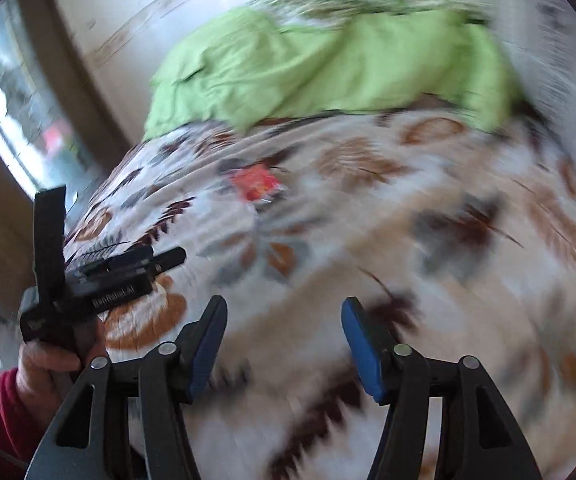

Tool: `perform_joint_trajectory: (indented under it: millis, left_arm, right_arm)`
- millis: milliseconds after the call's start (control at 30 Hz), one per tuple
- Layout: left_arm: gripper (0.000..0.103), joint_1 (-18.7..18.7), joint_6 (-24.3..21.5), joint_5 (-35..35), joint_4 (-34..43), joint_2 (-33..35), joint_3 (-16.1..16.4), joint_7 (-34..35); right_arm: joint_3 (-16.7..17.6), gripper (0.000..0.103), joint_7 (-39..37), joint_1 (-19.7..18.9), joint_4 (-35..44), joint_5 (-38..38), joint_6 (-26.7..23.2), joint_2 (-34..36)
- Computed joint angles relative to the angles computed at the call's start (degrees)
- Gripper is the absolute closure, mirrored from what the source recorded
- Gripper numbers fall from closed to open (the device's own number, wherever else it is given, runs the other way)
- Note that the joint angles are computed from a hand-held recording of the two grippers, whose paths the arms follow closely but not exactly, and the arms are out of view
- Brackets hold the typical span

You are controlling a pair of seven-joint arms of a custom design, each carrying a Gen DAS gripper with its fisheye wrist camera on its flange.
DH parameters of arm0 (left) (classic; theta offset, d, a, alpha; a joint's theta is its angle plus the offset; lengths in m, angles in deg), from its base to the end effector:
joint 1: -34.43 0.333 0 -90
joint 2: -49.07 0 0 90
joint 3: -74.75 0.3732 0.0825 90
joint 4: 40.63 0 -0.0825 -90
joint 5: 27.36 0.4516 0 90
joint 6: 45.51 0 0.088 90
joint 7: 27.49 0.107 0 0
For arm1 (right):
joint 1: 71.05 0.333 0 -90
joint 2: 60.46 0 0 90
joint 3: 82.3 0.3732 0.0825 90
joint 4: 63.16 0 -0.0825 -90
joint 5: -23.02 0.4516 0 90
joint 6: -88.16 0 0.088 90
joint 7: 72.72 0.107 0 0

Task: Collect trash
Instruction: 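Grasp the red cigarette pack with the right tool, then grasp the crumpled pink paper with the left tool while the right tool holds the red pack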

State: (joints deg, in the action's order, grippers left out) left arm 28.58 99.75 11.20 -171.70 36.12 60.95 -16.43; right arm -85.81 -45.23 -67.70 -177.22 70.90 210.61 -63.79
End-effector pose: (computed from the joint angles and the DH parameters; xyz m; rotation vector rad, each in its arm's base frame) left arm 0.5239 -0.2014 0.5137 -2.2284 1.2414 -0.6289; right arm 0.6253 0.0295 0.5541 -2.1459 1.0069 -0.0107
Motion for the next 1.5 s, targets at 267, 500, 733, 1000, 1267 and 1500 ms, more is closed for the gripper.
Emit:
perform_joint_trajectory:
  millis: [267,500,733,1000,1267,1500]
  left_arm:
    - [0.034,2.7,-0.6,0.0,-2.5,-2.3,1.2,-4.9]
    - [0.034,3.6,2.9,-3.0,-3.9,-2.7,2.6,-2.2]
    - [0.034,4.6,6.0,-5.4,-4.6,-2.5,2.7,-0.6]
    - [0.034,4.9,8.6,-6.1,-4.3,-1.6,2.4,1.3]
    - [0.034,4.3,7.0,-3.5,-1.2,1.3,1.4,1.2]
    - [0.034,3.1,4.2,-1.0,1.9,3.7,1.6,1.3]
  right_arm:
    - [6.7,0.036,1.2,7.0,12.5,-9.5,9.8,13.9]
    - [8.3,0.036,6.7,10.5,23.3,-21.3,12.3,24.5]
    - [9.0,0.042,12.5,10.8,28.3,-24.5,10.9,29.2]
    - [8.0,0.045,19.6,9.3,14.1,-21.7,15.3,18.2]
    - [5.8,0.044,22.6,6.0,-1.2,-5.1,21.1,5.3]
    - [5.1,0.044,21.0,5.7,-0.4,-1.4,18.3,7.1]
